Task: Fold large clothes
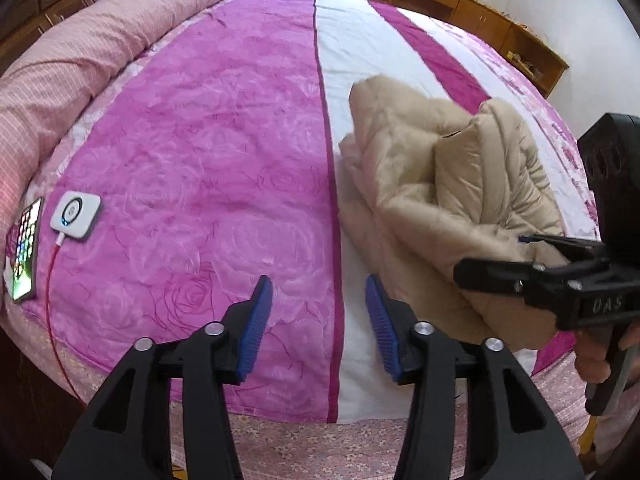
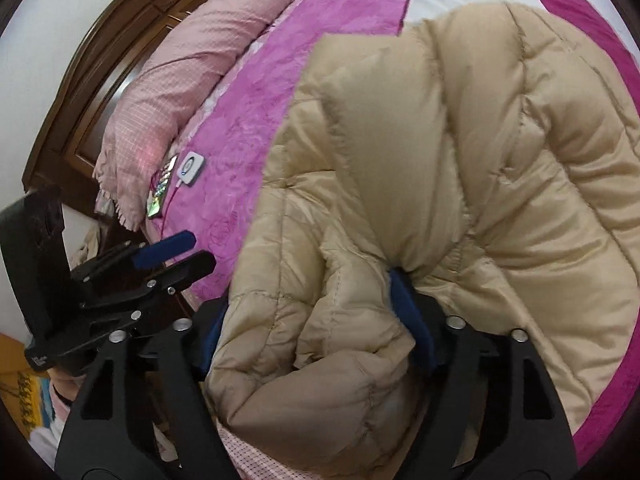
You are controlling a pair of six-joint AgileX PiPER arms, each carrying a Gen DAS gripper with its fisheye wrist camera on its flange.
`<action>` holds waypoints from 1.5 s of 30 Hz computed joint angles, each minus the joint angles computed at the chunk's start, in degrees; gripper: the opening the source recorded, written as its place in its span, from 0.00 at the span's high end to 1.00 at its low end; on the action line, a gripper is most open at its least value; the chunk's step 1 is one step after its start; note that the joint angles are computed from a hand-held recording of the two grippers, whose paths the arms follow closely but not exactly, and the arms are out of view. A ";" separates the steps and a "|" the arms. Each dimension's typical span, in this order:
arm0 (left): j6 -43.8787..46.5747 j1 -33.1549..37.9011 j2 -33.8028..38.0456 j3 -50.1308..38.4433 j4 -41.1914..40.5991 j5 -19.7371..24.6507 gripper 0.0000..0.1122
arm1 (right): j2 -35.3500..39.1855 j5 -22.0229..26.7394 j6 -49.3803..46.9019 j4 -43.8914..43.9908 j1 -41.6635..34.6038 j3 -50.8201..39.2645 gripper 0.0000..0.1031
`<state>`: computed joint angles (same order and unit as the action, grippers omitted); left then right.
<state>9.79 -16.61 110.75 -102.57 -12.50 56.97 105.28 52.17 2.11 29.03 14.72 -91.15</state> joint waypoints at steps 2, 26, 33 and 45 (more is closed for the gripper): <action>1.40 -0.13 -0.51 -1.04 -1.69 0.67 0.48 | -3.34 0.55 -0.26 -0.08 -0.14 1.15 0.24; -9.46 -14.64 9.58 -12.92 12.12 0.84 0.24 | -17.89 -6.01 -9.66 8.23 -20.27 27.64 0.20; -11.75 -8.72 5.57 1.39 5.57 -6.21 0.23 | -12.76 -7.84 -22.13 23.95 -20.06 31.00 0.12; 10.77 0.35 9.55 6.19 -37.17 -5.44 0.44 | -14.50 -7.18 -42.34 43.09 -24.68 37.33 0.42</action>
